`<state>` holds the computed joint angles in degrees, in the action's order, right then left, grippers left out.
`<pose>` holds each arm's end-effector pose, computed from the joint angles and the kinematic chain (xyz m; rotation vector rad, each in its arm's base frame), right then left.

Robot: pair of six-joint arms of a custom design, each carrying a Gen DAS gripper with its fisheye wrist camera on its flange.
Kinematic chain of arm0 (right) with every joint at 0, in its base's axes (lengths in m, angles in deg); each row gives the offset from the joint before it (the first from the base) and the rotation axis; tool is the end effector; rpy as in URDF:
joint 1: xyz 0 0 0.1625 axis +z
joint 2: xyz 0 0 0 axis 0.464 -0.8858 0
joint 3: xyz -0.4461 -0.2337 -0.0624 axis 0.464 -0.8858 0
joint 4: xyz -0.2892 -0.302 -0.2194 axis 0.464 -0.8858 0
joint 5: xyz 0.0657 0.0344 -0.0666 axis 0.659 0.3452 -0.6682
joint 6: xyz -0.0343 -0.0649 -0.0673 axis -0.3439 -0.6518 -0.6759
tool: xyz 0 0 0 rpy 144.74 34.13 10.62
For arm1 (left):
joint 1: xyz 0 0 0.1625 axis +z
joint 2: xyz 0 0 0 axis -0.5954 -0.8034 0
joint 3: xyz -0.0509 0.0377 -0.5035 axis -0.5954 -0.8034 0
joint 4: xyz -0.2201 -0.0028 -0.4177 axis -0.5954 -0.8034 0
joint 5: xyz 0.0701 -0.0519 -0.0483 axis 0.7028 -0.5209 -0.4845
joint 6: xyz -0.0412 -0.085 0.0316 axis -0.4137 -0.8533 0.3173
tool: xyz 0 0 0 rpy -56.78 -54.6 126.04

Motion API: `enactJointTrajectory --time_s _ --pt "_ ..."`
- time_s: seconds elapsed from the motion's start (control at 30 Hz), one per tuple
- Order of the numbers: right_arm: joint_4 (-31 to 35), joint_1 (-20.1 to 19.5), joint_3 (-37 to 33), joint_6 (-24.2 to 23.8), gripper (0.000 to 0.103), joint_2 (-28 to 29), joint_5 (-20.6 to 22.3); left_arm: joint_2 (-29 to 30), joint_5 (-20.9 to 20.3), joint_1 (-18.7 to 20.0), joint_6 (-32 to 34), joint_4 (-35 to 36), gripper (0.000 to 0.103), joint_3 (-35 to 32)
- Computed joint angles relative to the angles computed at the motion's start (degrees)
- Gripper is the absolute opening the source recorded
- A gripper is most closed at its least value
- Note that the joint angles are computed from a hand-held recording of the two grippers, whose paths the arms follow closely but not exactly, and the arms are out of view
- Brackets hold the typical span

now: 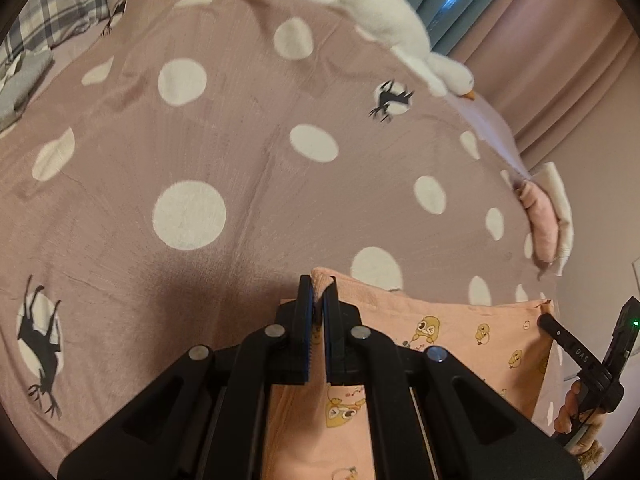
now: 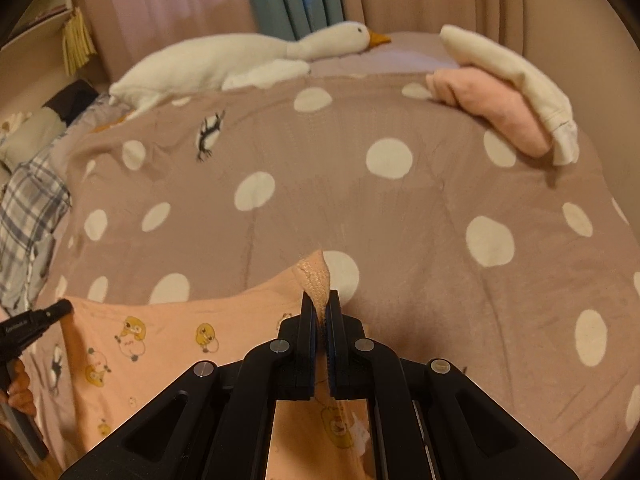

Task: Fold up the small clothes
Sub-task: 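Lift the held edge and fold it over the onesie with both tools, then open both tools and release the folded onesie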

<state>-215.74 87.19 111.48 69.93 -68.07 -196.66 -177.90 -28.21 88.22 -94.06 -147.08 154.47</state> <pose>0.2745 -0.4322 0.1689 0.3386 -2.3849 0.8846 -0.0935 -0.4375 0.3163 -0.0350 2.6094 -0.9221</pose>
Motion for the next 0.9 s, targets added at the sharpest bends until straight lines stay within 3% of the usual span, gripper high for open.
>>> enactJointTrajectory --time_s 0.5,0.9 --pt "4.8 -7.2 -1.5 4.6 0.005 3.4 0.8 6.9 -0.6 6.7 0.4 -0.6 0.004 -2.2" --pt "4.6 -7.6 -1.4 4.4 0.005 4.2 -0.7 7.0 0.9 6.6 -1.0 1.3 0.010 -1.9"
